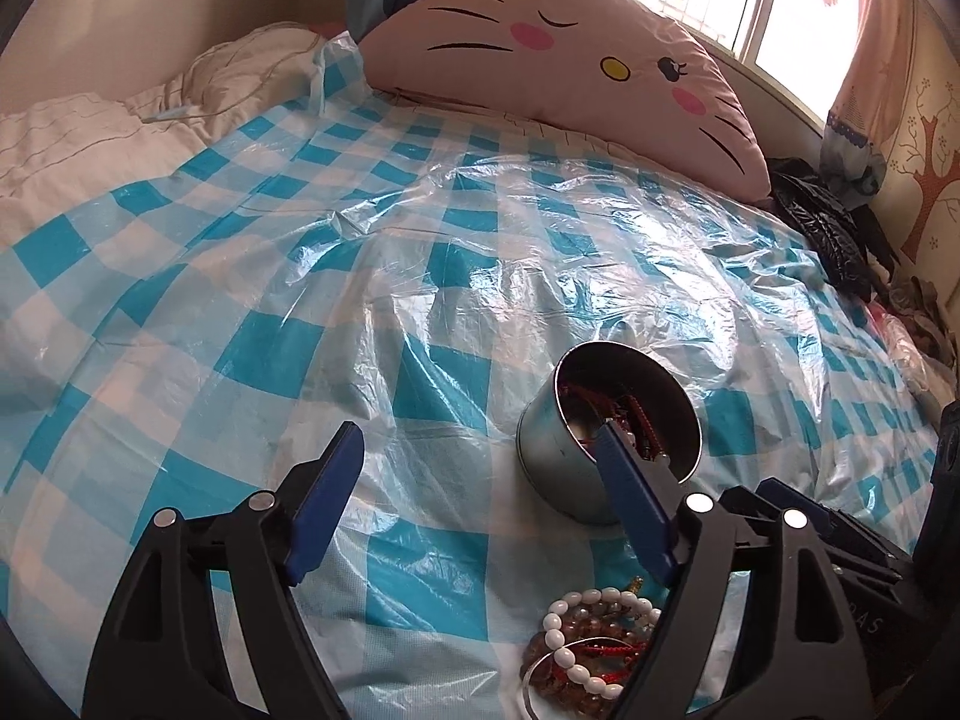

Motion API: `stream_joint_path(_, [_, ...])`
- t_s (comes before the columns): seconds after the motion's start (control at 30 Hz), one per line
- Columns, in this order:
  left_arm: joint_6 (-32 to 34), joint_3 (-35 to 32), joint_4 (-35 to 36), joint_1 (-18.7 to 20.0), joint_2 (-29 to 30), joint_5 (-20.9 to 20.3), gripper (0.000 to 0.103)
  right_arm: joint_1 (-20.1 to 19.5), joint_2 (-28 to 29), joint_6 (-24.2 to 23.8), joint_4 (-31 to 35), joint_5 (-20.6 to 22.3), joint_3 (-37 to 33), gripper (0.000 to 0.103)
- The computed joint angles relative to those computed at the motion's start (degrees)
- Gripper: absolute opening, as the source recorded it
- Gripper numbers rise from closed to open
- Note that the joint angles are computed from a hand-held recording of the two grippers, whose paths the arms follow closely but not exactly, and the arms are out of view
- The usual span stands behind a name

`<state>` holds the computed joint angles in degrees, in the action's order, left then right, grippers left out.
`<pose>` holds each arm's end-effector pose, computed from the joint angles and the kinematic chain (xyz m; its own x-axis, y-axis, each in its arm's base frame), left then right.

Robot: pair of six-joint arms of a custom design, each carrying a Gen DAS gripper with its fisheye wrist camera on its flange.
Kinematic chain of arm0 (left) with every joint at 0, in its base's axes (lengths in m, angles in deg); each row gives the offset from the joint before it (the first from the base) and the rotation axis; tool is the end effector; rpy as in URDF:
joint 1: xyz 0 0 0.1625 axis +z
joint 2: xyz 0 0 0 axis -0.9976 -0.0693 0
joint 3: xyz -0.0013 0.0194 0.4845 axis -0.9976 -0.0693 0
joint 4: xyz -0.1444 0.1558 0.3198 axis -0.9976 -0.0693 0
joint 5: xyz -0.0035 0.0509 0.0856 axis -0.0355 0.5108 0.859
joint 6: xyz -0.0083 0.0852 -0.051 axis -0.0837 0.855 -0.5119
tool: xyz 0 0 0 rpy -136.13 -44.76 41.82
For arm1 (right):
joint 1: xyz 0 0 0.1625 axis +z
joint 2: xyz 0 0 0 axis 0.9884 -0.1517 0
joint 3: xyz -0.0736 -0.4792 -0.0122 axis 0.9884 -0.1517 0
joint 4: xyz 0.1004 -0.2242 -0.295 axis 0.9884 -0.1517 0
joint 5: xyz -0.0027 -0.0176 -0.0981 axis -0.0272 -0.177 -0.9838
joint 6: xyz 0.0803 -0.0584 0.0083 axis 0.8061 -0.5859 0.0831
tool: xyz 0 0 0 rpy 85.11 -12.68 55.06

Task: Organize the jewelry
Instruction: 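Move the left tool to the pile and grasp the white bead bracelet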

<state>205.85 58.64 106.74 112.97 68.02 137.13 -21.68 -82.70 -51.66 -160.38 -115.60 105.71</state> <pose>-0.3757 -0.4144 -0.0822 -0.7894 0.3263 -0.5200 0.5681 0.7093 -0.4174 -0.0267 -0.3158 0.3206 -0.8959 0.1872 0.4029 -0.2008 0.6383 -0.7431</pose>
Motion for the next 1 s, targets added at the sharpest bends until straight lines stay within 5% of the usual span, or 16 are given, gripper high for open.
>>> stream_joint_path(0.17, [0.04, 2.01, 0.22, -2.02, -0.22, -2.02, 0.082, -2.54, -0.22, 0.20, -2.84, 1.47, 2.21, 0.067])
stream_joint_path(0.4, [0.38, 3.02, 0.42, -2.62, -0.53, -2.33, 0.085, -0.84, 1.89, -0.43, -5.79, -1.78, 2.02, 0.067])
stream_joint_path(0.57, [-0.75, 2.23, 2.08, -0.42, -0.64, 0.61, 0.085, -0.86, 2.63, -0.36, -7.36, -3.08, 1.89, 0.067])
stream_joint_path(0.73, [1.64, 0.99, 3.92, 0.82, 0.04, 4.45, 0.085, -1.50, 1.80, -1.03, -4.94, -2.66, 1.46, 0.054])
stream_joint_path(0.9, [3.42, -1.41, 7.34, 1.07, 1.90, 9.31, 0.083, 2.56, 4.79, -2.00, -3.65, -9.79, -0.41, 0.052])
stream_joint_path(1.0, [4.37, -2.17, 8.37, 1.18, 2.61, 11.84, 0.070, 3.35, 6.16, -1.43, -2.34, -13.25, -1.71, 0.052])
